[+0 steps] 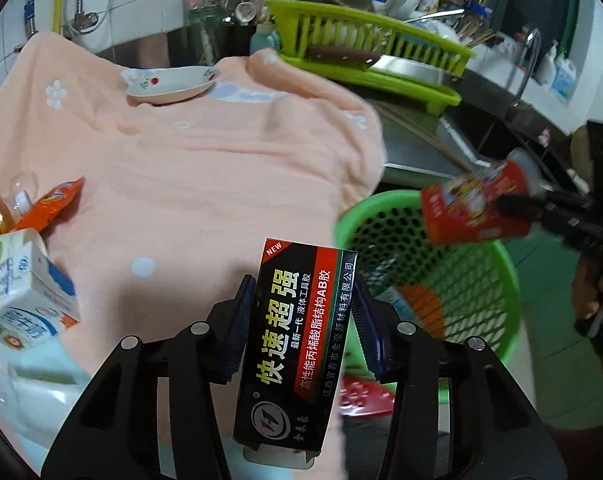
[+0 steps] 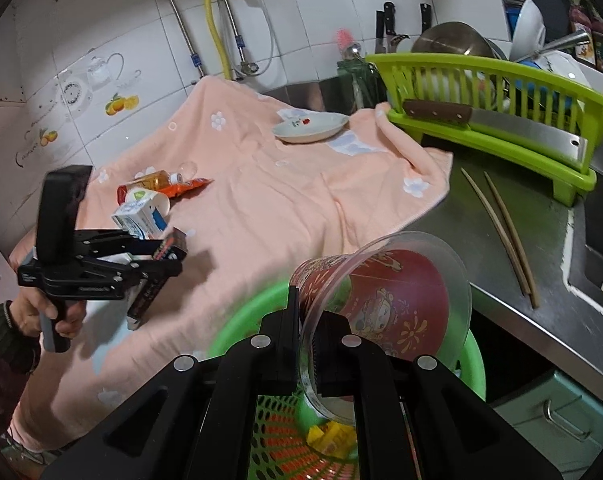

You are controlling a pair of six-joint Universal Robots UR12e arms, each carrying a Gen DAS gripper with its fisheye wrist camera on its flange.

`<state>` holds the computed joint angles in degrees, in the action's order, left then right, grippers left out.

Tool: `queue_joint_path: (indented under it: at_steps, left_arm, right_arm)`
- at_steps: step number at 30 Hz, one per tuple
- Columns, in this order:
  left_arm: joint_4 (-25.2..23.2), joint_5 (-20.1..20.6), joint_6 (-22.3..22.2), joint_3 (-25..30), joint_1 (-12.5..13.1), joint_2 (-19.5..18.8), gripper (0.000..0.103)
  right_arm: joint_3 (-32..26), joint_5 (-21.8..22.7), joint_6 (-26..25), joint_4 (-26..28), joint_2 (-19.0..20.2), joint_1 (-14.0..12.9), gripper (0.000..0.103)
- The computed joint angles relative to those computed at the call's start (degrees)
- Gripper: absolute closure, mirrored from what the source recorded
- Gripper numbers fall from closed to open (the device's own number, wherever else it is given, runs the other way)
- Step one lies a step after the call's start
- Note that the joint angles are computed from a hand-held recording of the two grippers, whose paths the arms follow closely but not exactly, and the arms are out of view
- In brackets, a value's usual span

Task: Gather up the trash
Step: 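Carry cup and glue box over the green basket and open both tools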

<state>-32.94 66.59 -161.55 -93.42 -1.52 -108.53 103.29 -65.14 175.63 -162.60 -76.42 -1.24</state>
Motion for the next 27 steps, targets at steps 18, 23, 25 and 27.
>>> queue_joint_path:
  at_steps: [18,23,25,27]
  left_arm:
    - [2.2,-4.7,-1.8,-0.1,-3.9,0.6,0.056]
    - [2.5,-5.0,-2.0,0.0,-4.7,0.6,0.056]
    - [2.6,-4.7,-2.2,0.1,-5.1,0.5,0.056]
    - [2.8,-4.5,-2.5,0.2,-5.4,0.4,0.056]
  right_arm:
    - [3.8,-0.3,1.4,0.2,-2.3,-2.1,0.074]
    - [4.7,-0.1,1.8,-0.9,-2.9,-2.6,0.065]
    - [5.1,0.3,2.2,-1.4,-3.1,-2.9,0.060]
    - [5.4,0.6,2.5,-2.0,-3.3,-3.0,0.052]
